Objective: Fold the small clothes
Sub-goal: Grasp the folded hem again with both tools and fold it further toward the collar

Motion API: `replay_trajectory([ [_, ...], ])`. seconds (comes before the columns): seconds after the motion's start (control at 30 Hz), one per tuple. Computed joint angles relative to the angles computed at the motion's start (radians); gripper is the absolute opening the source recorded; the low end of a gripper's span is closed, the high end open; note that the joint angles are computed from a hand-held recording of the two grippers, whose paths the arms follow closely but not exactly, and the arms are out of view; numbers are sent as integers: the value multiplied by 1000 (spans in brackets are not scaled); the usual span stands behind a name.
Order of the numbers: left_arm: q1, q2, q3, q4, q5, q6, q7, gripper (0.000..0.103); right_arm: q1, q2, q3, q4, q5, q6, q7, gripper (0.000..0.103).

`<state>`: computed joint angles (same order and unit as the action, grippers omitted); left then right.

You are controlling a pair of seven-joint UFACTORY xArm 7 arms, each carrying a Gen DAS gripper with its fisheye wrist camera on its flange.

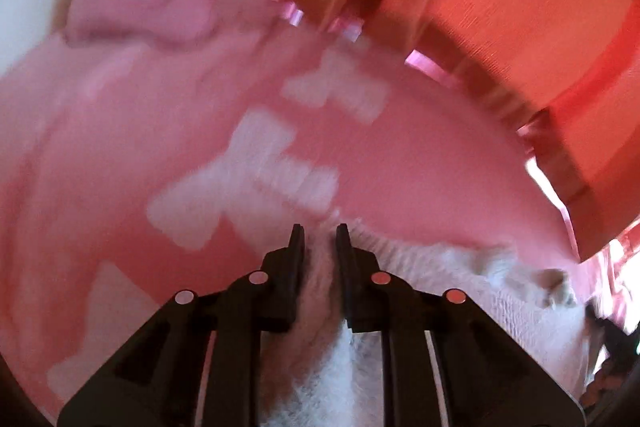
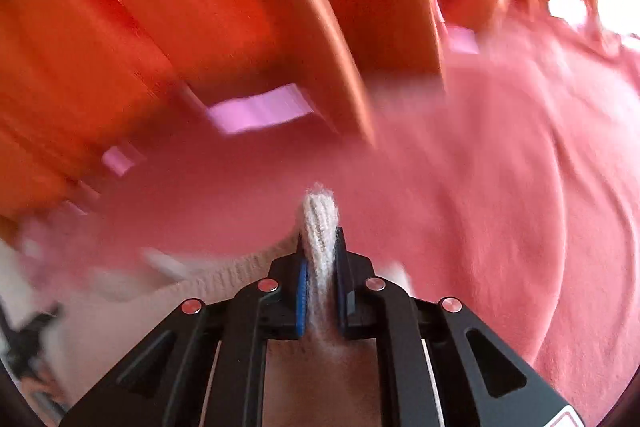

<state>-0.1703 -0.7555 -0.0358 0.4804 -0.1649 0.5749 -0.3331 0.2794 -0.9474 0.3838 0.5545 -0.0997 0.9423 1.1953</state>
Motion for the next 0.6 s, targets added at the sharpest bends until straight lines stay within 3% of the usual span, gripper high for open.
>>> replay_trajectory([
  [0.07, 6, -15, 1, 2, -2, 4, -9, 19, -29, -10, 8, 33, 28, 37, -24, 11],
  [0.1, 15, -27, -8, 7, 9, 15, -16, 20, -20, -6, 12, 59, -9, 69, 12, 15],
  [0.2, 55, -126, -81, 34, 82, 68, -65, 21, -71, 13, 112, 177, -97, 143, 34, 24],
  [0.23, 44, -155, -90, 38, 94, 68, -62, 32, -72, 27, 140, 211, -122, 121, 26, 24],
  [0.27, 28, -183, -100, 44, 101, 72, -61, 47, -55, 53, 150, 234, -131, 73, 3, 24],
  [0.3, 6, -208, -110, 45, 103, 71, -59, 51, -38, 78, 152, 245, -131, 31, -18, 24],
  [0.43, -184, -200, -130, 34, 55, 114, 17, 52, 134, 329, 129, 299, -31, -202, -178, 24],
  [0.5, -209, -164, -159, 34, 55, 158, 24, 52, 199, 440, 115, 334, 2, -196, -245, 20],
  [0.6, -165, -135, -192, 35, 113, 206, 8, 52, 197, 447, 109, 336, -49, -84, -227, 13],
])
